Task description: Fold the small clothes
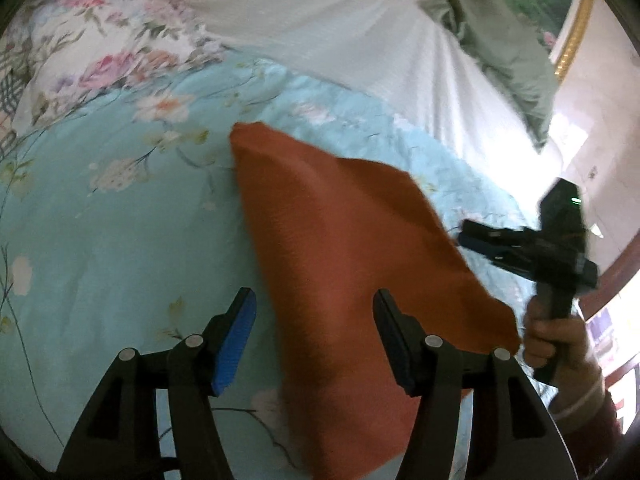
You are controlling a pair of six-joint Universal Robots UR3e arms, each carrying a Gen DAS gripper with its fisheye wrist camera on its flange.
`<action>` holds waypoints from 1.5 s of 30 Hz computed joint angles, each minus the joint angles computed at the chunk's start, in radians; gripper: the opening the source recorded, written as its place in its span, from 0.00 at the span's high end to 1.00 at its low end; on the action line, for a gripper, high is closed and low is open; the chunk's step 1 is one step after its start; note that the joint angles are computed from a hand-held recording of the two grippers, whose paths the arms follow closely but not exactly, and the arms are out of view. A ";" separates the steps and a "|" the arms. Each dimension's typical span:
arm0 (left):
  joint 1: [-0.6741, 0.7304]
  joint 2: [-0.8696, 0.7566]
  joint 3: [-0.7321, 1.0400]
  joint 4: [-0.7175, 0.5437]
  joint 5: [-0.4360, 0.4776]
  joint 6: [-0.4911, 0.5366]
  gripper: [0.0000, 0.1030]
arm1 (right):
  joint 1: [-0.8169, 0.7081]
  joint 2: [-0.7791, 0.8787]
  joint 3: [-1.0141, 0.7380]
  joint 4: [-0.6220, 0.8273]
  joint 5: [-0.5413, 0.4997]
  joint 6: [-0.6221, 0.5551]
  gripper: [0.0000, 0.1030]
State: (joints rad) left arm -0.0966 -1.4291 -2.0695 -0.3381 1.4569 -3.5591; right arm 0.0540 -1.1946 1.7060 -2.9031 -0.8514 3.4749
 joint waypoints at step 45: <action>0.082 -0.264 0.320 -0.129 -0.035 0.036 0.49 | 0.015 0.030 -0.162 0.041 0.031 0.035 0.81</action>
